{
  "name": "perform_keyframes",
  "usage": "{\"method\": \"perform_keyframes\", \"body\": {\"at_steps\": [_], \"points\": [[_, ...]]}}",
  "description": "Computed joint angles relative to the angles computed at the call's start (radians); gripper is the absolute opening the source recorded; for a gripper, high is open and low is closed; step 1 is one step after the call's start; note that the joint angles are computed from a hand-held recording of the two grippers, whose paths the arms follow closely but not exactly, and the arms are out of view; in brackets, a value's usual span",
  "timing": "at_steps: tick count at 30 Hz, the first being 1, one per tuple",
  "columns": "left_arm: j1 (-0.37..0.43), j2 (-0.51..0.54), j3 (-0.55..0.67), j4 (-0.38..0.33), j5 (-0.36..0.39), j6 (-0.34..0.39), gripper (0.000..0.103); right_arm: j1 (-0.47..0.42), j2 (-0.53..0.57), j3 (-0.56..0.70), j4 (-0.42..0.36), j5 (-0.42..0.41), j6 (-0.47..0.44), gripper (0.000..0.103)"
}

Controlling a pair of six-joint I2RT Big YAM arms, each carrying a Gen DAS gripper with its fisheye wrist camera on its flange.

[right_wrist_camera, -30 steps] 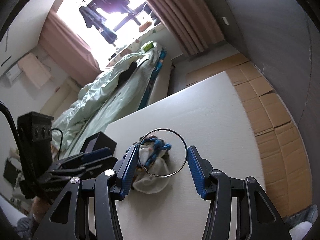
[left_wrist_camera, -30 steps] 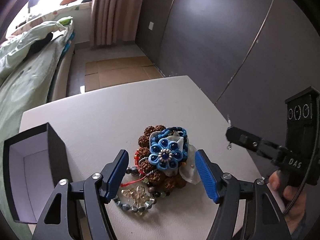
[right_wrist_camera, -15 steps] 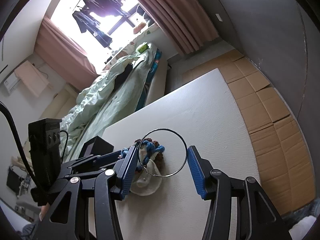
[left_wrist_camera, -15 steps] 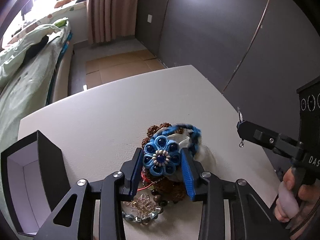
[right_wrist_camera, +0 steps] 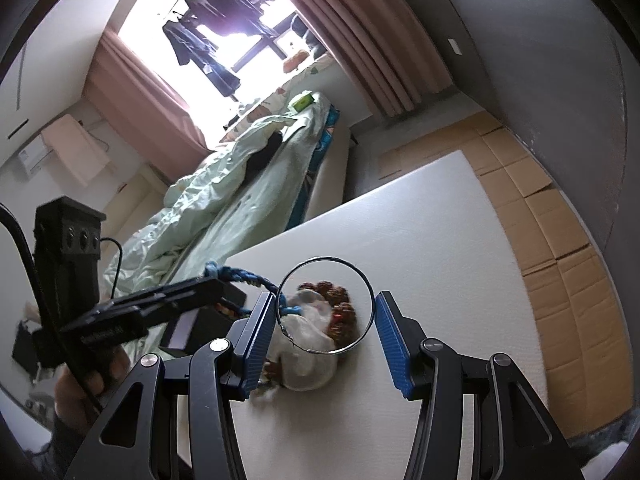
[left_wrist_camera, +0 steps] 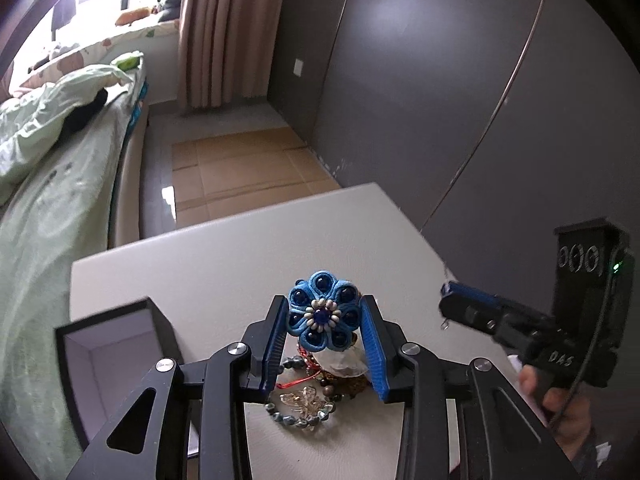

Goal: Organize jewelry
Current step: 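Lift the blue flower clip with the left tool while the right tool carries the hoop, then lower the flower clip into the box and open the left tool while the right tool drops the hoop in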

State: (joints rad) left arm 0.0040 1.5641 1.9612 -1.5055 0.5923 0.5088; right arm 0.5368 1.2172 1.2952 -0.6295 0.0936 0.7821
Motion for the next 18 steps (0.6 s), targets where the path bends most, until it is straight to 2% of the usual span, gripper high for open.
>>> {"method": "perform_keyframes", "body": {"at_steps": [9, 18], "points": [[0.066, 0.026, 0.12, -0.03, 0.007, 0.032, 0.038, 0.044, 0.067, 0.089, 0.029, -0.006, -0.04, 0.052], [0.146, 0.069, 0.174, -0.034, -0.024, 0.029, 0.038, 0.078, 0.155, 0.2, 0.038, -0.002, -0.051, 0.052]]}}
